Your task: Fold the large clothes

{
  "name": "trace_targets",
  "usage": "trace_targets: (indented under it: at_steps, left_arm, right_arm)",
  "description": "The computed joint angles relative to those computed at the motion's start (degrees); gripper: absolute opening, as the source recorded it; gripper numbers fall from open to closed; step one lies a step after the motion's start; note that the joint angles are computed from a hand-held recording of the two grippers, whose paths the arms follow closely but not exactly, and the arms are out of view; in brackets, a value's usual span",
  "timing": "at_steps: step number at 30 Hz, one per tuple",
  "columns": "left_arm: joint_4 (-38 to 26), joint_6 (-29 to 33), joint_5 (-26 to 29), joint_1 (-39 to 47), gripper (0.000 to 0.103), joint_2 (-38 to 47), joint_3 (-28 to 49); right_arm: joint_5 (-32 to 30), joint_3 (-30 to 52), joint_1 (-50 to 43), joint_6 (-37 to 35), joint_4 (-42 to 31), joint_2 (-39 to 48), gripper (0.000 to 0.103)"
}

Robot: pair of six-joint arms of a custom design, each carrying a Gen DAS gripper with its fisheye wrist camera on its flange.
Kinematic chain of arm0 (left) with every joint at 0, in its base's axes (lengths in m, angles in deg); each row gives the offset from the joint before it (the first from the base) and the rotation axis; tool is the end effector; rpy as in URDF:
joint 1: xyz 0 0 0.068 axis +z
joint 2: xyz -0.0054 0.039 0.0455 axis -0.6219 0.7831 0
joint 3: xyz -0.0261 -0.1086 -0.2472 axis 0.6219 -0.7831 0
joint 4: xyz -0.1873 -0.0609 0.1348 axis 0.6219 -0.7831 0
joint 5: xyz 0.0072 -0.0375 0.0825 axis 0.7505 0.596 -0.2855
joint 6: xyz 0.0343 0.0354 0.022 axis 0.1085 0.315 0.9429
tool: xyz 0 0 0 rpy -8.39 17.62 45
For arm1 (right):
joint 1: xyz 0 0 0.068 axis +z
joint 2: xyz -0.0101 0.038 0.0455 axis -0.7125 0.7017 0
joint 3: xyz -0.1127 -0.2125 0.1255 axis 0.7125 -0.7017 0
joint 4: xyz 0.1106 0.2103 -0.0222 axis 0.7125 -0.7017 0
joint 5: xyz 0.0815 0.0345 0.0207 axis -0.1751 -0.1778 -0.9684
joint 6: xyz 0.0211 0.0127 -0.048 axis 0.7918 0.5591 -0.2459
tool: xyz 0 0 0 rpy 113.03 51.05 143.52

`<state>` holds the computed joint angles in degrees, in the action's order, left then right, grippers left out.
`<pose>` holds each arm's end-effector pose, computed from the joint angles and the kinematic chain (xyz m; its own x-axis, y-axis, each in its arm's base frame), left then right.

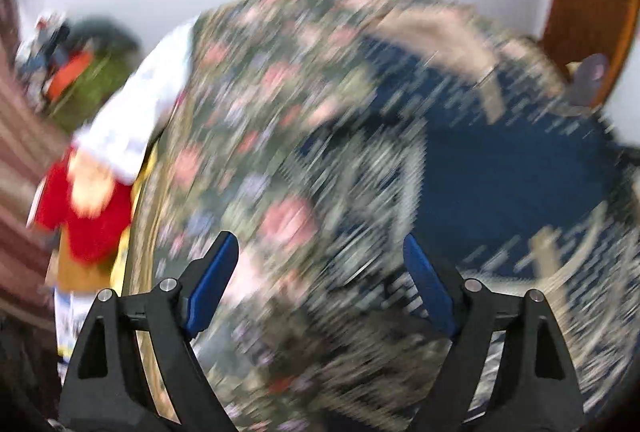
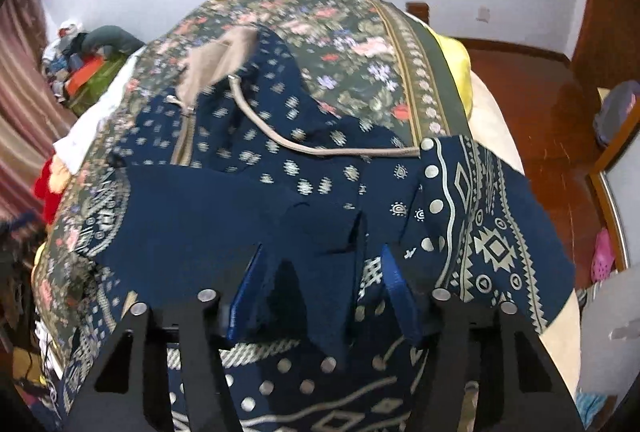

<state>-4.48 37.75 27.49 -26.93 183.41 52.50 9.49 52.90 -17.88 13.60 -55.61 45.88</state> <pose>0.3901 0.0689 0.3108 -0.6595 0.5440 -0.5187 0.5624 0.8150 0.1397 0.2066 0.0944 0.2761 -0.7193 0.4720 -0.5097 0.4460 0.8763 0.1820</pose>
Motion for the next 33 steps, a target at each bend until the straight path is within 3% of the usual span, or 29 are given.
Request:
trace_targets:
  at_steps: [5, 8, 12, 14, 15, 20, 25, 30, 33]
  left_arm:
    - [3.38, 1.59, -2.06, 4.11, 0.084, 3.95, -6.36]
    - [6.24, -0.42, -1.09, 3.57, 0.084, 5.06, -9.06]
    - [17.61, -7.86, -2.42, -0.11, 0.084, 3.55, -15.17]
    - [27.95, -11.47, -8.71, -1.93, 0.084, 1.62, -20.41]
    - [30.23, -13.09, -12.02, -2.57, 0.084, 1.24, -21.27]
    - [29.26, -15.63, -8.25, 1.36, 0.086, 1.75, -18.55]
    - [34.44, -12.67, -8.95, 1.93, 0.087, -5.54, -27.98]
    - [21.59, -9.96, -6.04, 3.32, 0.087, -1.62, -21.74]
    - [18.51, -5.63, -4.54, 4.43, 0.087, -3.26, -21.24]
  right_arm:
    - [3.38, -0.07, 1.53, 1.09, 0.43, 3.74, 0.052]
    - [6.52, 2.29, 3.75, 0.88, -2.21, 6.52, 0.042]
    - [8.85, 3.89, 4.78, 0.18, -4.55, 8.86, 0.037]
    - [9.0, 3.89, 4.58, 0.19, -4.95, 9.06, 0.035]
    - [9.42, 4.29, 4.66, 0.33, -5.78, 9.55, 0.033]
    - [11.68, 5.73, 5.61, -1.8, -7.93, 11.61, 0.033]
    - [13.7, 7.51, 6.52, -1.2, -10.97, 13.4, 0.033]
    - [14.9, 8.24, 7.35, 0.73, -14.64, 12.75, 0.033]
    - [15.89, 10.17, 8.35, 1.85, -18.01, 12.3, 0.033]
